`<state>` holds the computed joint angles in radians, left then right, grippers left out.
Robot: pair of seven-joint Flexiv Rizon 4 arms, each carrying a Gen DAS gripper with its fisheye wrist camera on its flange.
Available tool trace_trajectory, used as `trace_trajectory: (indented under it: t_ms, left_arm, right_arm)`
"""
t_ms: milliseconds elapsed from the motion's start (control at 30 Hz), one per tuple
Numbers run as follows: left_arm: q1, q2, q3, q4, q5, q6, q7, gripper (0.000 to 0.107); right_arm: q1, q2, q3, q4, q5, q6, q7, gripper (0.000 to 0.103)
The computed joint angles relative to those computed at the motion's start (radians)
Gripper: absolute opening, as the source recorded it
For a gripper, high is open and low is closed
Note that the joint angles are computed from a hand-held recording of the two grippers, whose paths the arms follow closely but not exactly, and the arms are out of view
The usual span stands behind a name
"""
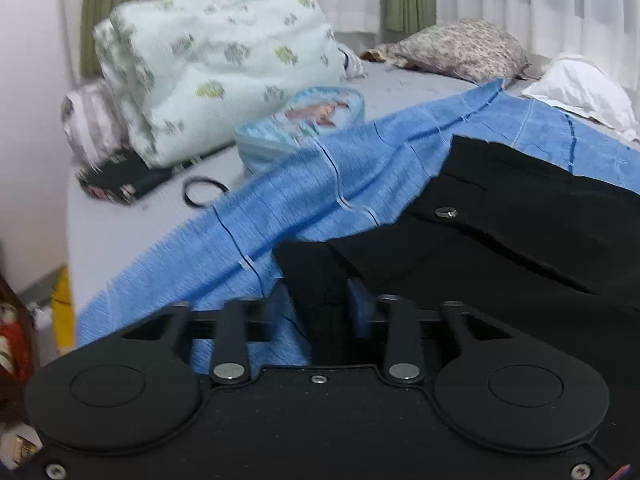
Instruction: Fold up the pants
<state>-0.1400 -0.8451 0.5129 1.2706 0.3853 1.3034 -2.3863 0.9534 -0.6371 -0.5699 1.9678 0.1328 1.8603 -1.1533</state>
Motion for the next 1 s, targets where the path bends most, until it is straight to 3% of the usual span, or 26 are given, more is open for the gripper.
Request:
trace_trajectory:
  t_ms: [67, 100, 167, 233, 367, 433, 500, 600, 733, 833, 933, 1000]
  left_arm:
    - [-0.061, -0.007, 0.085, -0.013, 0.047, -0.005, -0.067, 0.093]
    - [-0.084, -0.007, 0.117, -0.014, 0.078, 0.01, -0.1, 0.096]
    - [-0.096, 0.007, 0.128, -0.011, 0.116, 0.046, -0.118, 0.096]
    - [-0.07, 0.029, 0.078, -0.004, 0.115, 0.077, -0.084, 0.096]
    - [0.031, 0.042, -0.096, 0.011, 0.048, 0.18, 0.079, 0.089]
    - [0.083, 0.028, -0.189, 0.005, 0.029, 0.234, 0.182, 0.084]
    - [0.073, 0.003, -0.196, -0.025, 0.018, 0.219, 0.241, 0.076]
    - [0.016, -0.043, -0.123, -0.075, -0.026, 0.162, 0.235, 0.075]
    - [0.031, -0.068, -0.143, -0.08, -0.132, 0.104, 0.252, 0.072]
    - [0.03, -0.093, -0.127, -0.098, -0.187, 0.036, 0.258, 0.07]
    - [0.01, -0.099, -0.093, -0.095, -0.185, 0.046, 0.252, 0.07]
    - [-0.003, -0.104, -0.073, -0.099, -0.176, 0.04, 0.248, 0.071]
  right_arm:
    - [0.06, 0.023, -0.097, 0.06, 0.057, 0.014, 0.01, 0.062]
    - [0.102, 0.025, -0.17, 0.089, 0.086, 0.007, 0.014, 0.063]
    - [0.182, 0.009, -0.324, 0.14, 0.127, -0.015, 0.029, 0.068]
    - [0.227, -0.023, -0.457, 0.182, 0.144, -0.049, 0.06, 0.069]
    - [0.19, -0.082, -0.613, 0.23, 0.12, -0.119, 0.122, 0.071]
    - [0.121, -0.113, -0.637, 0.238, 0.112, -0.116, 0.152, 0.073]
    - [0.028, -0.105, -0.611, 0.226, 0.099, -0.109, 0.168, 0.075]
    - [-0.125, -0.081, -0.525, 0.192, 0.074, -0.105, 0.179, 0.075]
    - [-0.306, -0.102, -0.418, 0.122, 0.029, -0.122, 0.204, 0.076]
    - [-0.395, -0.117, -0.36, 0.062, -0.044, -0.184, 0.205, 0.076]
    - [-0.486, -0.111, -0.294, 0.021, -0.105, -0.185, 0.205, 0.079]
    - [-0.59, -0.061, -0.173, 0.001, -0.131, -0.155, 0.187, 0.061]
